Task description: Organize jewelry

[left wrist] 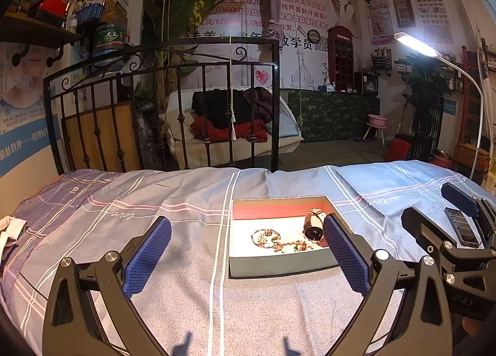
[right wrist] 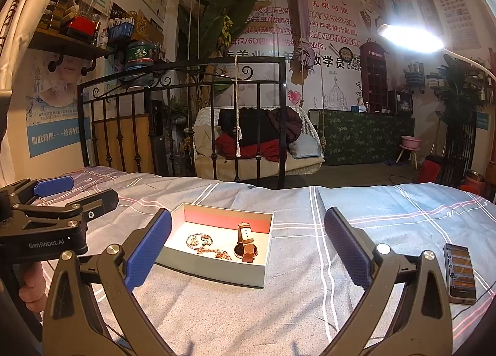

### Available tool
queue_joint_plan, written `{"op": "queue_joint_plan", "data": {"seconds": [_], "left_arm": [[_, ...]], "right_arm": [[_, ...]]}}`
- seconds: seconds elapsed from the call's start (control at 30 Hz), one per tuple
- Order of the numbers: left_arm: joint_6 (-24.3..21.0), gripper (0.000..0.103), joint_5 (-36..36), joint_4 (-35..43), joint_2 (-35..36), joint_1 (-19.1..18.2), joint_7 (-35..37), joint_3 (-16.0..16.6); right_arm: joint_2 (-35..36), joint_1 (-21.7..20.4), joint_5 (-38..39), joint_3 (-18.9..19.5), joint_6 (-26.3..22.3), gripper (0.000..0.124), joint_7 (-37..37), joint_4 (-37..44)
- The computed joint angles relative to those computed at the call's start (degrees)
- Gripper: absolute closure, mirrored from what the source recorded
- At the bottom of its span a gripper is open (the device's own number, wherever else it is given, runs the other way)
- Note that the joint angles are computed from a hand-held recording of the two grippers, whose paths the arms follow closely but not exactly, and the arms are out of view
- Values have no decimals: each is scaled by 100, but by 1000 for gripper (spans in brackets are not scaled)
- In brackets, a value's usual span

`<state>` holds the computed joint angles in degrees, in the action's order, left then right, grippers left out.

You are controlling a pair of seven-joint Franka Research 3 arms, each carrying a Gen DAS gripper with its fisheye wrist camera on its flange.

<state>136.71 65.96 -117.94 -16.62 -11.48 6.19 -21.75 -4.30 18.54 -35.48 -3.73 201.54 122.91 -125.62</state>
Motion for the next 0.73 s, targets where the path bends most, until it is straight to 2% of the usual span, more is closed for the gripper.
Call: {"op": "queue_joint_plan", "data": {"seconds": [0.33, 0.47, 0.63, 0.73], "left_arm": [[47, 7, -47, -22, -2, 2, 9, 20], [-61, 7, -28, -44, -10, 17, -237, -4], [-19, 7, -201, -32, 15, 2, -154, 56], [-147, 7, -156, -24, 24, 16, -239, 13]], "right_arm": [[52, -4, -369, -36, -54, 27, 335, 105], [58, -26, -502, -35, -65, 27, 461, 112], [102, -37, -780, -60, -110, 27, 728, 217], [119, -70, -919, -40, -141, 27, 859, 260]]}}
